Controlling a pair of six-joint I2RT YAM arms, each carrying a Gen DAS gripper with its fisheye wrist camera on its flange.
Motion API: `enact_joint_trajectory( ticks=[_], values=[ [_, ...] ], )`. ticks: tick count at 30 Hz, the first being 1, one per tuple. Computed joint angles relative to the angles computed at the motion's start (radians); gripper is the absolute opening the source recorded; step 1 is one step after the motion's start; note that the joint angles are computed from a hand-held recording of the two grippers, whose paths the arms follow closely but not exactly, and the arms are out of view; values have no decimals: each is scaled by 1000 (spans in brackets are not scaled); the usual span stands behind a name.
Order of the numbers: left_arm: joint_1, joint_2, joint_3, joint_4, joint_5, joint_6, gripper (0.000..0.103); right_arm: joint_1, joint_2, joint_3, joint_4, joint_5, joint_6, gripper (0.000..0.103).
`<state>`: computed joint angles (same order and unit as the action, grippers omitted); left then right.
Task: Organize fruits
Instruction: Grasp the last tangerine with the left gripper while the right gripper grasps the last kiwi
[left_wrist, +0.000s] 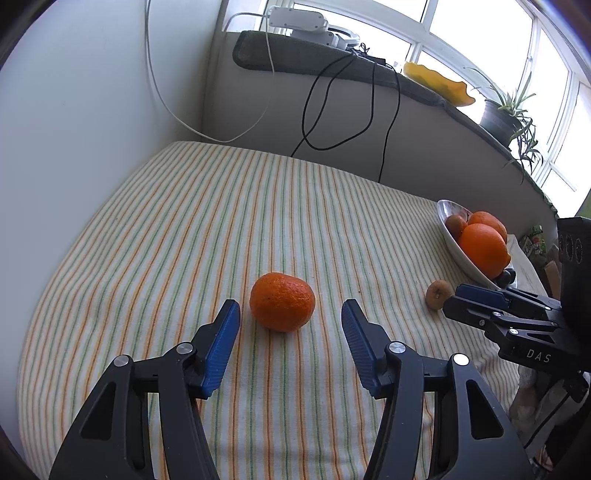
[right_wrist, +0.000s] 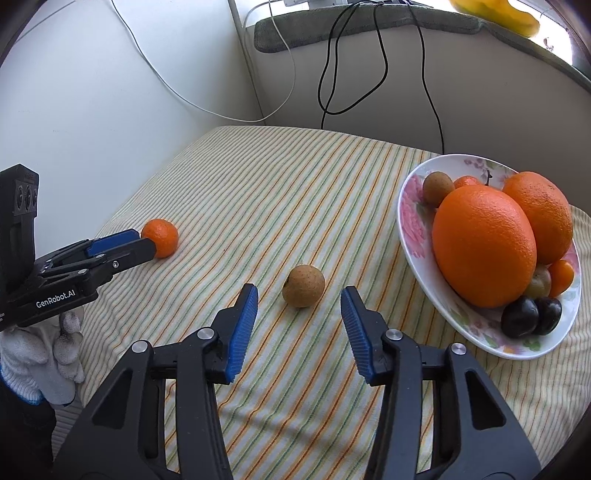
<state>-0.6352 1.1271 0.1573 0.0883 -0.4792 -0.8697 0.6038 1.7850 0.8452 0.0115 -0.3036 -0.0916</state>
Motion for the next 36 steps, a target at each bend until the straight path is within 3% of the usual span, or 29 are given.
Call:
enact_joint_trajectory(
  ticks=[4, 20, 22, 36],
  values=[
    [33, 28, 0, 36, 27, 25, 55, 0, 24, 21, -11, 2, 0, 42],
    [113, 96, -3, 117, 98, 70, 46, 9, 88, 80, -32, 10, 10, 36],
    [119, 100, -4, 123, 103, 75, 43, 10, 91, 82, -32, 9, 13, 28],
    [98, 105, 11, 105, 75, 74, 39, 13, 95, 86, -28, 8, 20, 27]
  ],
)
